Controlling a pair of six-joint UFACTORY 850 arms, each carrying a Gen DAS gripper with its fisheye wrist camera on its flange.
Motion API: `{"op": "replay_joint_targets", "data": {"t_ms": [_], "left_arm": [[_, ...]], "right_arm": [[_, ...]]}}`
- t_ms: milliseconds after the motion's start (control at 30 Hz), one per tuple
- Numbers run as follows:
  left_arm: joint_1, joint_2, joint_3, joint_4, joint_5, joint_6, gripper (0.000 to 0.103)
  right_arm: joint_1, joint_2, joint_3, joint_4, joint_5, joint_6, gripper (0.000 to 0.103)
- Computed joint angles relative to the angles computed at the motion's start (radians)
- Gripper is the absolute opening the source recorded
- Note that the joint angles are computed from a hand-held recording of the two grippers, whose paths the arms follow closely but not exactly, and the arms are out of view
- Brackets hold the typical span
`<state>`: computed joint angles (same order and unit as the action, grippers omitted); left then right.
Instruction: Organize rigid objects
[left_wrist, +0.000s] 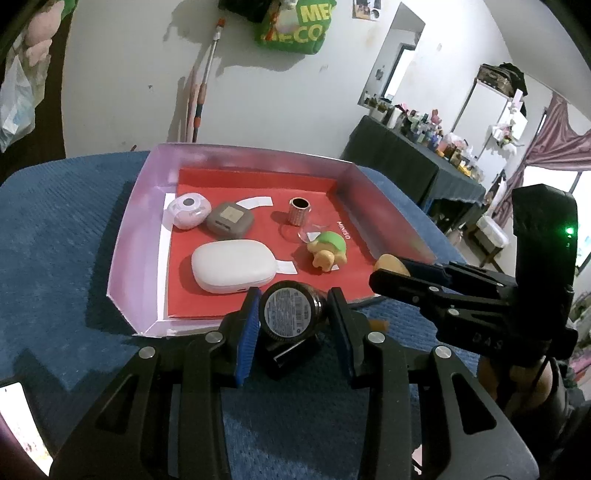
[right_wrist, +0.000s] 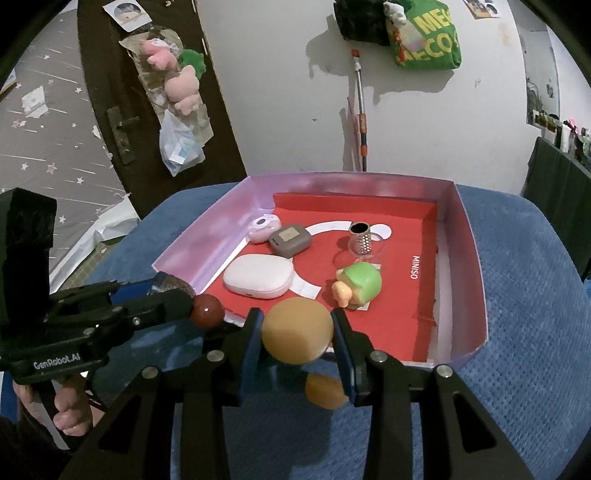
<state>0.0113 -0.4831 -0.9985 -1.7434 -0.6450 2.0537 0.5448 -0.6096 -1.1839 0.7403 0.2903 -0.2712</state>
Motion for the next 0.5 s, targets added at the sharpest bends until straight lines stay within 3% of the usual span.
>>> {"op": "replay_joint_targets", "data": {"t_ms": [500], "left_arm": [[-0.013, -0.071, -0.079, 0.114, 0.023, -0.124, 0.034]], "right_arm": [[-0.04, -0.061, -0.073, 0.112, -0.083, -0.119, 0.039]]}}
